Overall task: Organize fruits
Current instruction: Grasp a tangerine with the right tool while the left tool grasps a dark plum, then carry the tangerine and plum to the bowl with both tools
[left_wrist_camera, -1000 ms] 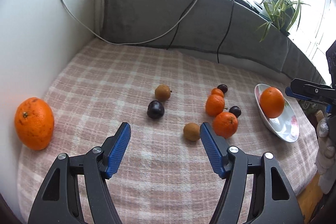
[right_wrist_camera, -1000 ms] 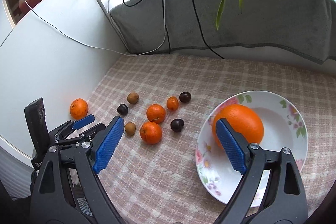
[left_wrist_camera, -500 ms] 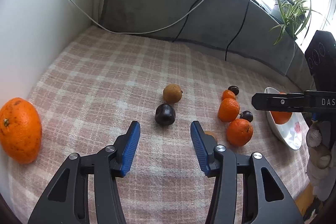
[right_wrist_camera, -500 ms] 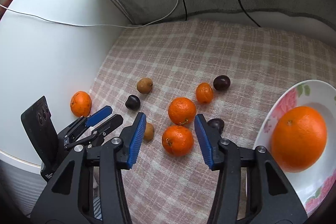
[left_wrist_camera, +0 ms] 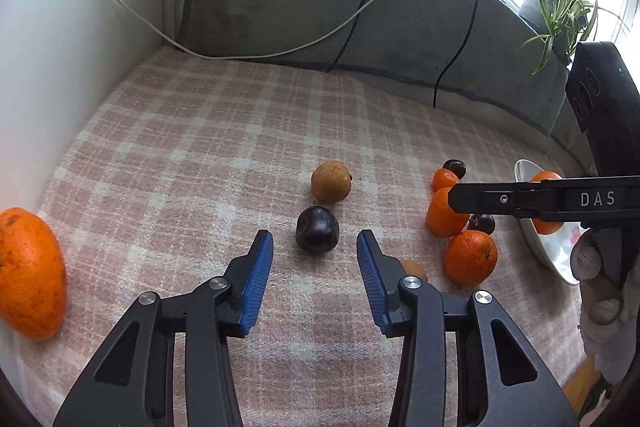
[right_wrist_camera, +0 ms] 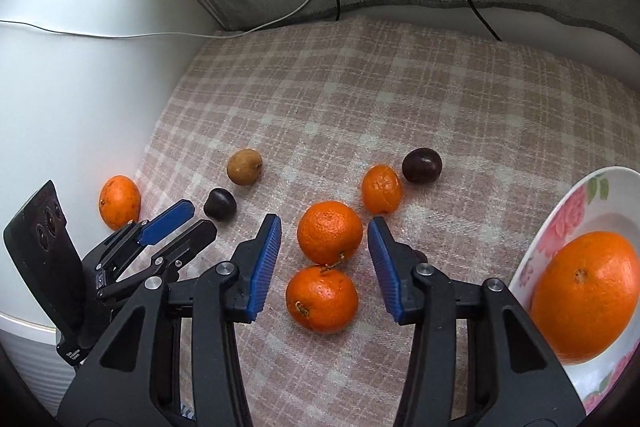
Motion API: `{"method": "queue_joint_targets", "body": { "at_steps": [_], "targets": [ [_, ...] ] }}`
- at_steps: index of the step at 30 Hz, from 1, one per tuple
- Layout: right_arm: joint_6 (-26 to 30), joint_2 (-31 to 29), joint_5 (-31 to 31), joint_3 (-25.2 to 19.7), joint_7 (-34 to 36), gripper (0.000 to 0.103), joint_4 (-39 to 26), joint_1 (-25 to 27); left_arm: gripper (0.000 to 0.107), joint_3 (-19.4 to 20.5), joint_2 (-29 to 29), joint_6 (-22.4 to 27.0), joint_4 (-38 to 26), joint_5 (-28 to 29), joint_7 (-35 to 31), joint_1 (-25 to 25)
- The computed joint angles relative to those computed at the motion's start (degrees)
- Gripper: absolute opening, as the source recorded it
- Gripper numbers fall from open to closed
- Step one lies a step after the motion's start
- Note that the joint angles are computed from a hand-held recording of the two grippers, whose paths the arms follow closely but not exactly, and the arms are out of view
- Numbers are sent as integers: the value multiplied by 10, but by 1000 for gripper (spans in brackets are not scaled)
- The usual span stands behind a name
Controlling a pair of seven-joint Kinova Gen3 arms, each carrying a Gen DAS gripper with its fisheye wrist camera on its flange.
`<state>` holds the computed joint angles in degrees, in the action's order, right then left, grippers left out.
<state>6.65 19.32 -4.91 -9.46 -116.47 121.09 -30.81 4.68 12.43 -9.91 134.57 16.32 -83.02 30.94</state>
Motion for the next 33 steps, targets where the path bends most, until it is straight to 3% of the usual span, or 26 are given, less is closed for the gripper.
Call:
{"method": "queue_joint_targets", "body": {
  "at_steps": [4,14,18,26,33],
  "targets": [
    [14,7,13,33,-14,48,-12,-31,42,-27,14,13,-19,14,-19,29],
    [38,20,47,60,-42,40,-30,-67,34,-83,47,40,-58,25,-33,85],
    [30,22,45,46,-45,39,-30,-53,24,-78,46,38,-54,13,-25,75],
    [25,6,36,18,-29,38,-17,-25,23,-49,48,29,-51,-6,-7,48],
    [5,-12,31,20,-30,38,4,-30,23,-27,26,12,-28,-10,5,31]
  ]
}}
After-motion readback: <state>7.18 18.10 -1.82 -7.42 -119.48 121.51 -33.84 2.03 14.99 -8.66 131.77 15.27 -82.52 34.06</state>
